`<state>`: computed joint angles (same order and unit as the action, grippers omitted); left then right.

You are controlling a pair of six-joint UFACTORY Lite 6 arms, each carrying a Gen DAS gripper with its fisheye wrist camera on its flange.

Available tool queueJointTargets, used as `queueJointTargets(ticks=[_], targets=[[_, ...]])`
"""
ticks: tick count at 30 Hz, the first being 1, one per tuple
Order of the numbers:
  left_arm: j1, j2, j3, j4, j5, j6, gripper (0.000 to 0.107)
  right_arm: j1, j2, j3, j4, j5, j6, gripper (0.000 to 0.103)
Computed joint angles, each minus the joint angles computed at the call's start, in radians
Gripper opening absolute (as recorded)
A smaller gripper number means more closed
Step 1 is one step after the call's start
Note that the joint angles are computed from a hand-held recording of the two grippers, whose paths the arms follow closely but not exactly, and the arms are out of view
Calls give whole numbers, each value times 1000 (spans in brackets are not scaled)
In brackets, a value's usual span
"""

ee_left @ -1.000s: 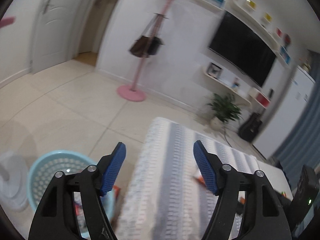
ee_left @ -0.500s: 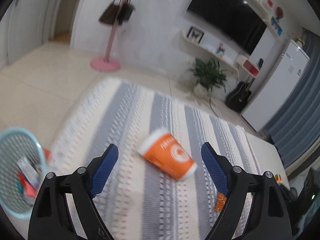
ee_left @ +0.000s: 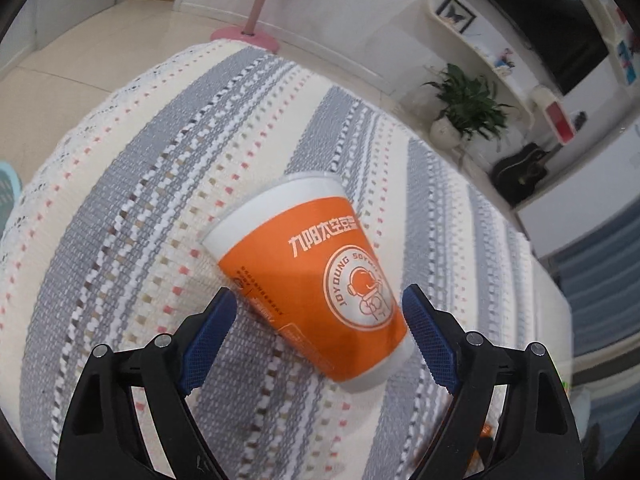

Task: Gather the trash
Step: 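Grasp orange-white paper cup with left gripper while right gripper grasps orange wrapper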

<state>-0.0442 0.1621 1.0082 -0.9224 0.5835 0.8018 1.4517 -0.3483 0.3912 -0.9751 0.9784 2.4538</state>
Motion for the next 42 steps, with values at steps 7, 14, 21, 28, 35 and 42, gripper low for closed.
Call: queueJointTargets(ticks=[7,14,21,28,35,42], targets=[[-132,36,10,78,-134,-122,83,-52,10,0,-34,-93,-44,60],[-156,37,4,28,-88,16,56,-100,6,-16,-79,-215,-76,72],[-84,-48,-85,20,-34,193,55,-103,47,13,-84,-234,-105,81],[112,-140,-131,51,133,333,55,-104,151,100,-28,-216,-201,84],[317,-221,-152,58,311,436,55,-130,256,180,53,-185,-301,84],[444,-182,-111,21,386,524,55,-96,249,175,34,-144,-265,52]])
